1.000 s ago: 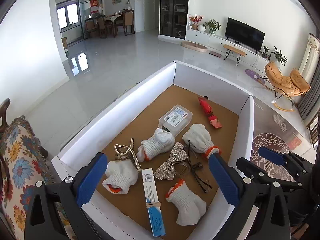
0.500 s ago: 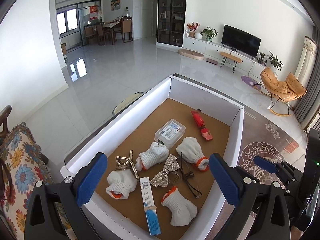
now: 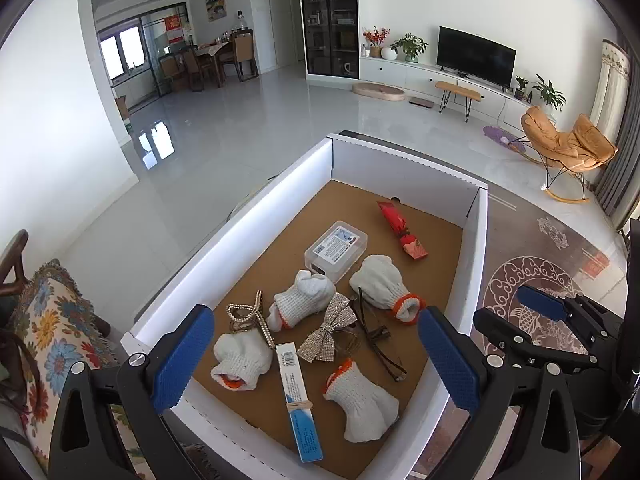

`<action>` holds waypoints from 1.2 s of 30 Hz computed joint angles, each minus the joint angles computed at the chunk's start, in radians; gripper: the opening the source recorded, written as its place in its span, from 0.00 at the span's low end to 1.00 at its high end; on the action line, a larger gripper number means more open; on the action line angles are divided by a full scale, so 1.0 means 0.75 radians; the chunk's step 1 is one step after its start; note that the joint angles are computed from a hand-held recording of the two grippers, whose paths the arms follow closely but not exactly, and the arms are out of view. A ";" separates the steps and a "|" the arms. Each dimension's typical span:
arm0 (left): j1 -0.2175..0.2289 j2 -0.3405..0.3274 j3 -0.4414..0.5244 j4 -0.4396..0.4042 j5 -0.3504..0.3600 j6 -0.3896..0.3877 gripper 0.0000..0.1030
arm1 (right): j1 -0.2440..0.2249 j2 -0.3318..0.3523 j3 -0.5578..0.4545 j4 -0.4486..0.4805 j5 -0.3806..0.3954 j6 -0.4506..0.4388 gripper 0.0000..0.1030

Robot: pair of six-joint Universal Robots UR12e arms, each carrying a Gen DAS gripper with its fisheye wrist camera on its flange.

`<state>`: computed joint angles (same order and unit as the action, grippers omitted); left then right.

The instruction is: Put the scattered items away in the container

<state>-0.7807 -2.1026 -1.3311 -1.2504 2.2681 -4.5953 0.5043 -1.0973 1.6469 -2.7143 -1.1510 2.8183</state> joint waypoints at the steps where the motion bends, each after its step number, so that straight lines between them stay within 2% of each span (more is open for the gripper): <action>1: 0.001 0.001 -0.004 0.017 -0.011 -0.009 1.00 | 0.000 -0.001 0.000 0.001 -0.004 -0.004 0.63; 8: -0.001 -0.017 0.029 -0.058 0.007 -0.096 1.00 | -0.012 -0.008 0.006 0.002 -0.015 -0.022 0.63; 12: -0.002 -0.033 0.050 -0.077 -0.004 -0.070 1.00 | -0.021 -0.005 0.005 0.004 -0.003 -0.011 0.63; 16: -0.015 -0.066 0.121 -0.220 0.047 -0.101 1.00 | -0.029 -0.003 0.005 0.002 0.008 -0.007 0.63; 18: -0.019 -0.071 0.133 -0.247 0.070 -0.114 1.00 | -0.030 -0.002 0.004 0.003 0.007 -0.005 0.63; 24: -0.021 -0.062 0.098 -0.137 0.052 -0.082 1.00 | -0.036 0.005 -0.003 0.014 0.007 0.007 0.63; 27: -0.023 -0.075 0.111 -0.158 0.042 -0.086 1.00 | -0.034 0.006 -0.008 0.023 0.000 0.008 0.63; 31: -0.026 -0.075 0.087 -0.083 0.038 -0.047 1.00 | -0.030 0.003 -0.009 0.026 0.004 -0.003 0.63; 36: -0.022 -0.079 0.089 -0.093 0.021 -0.069 1.00 | -0.023 0.000 -0.009 0.031 0.005 -0.019 0.63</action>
<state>-0.7973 -2.1617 -1.2646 -1.3205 2.2840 -4.6471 0.4871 -1.0970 1.6406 -2.6913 -1.1468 2.8039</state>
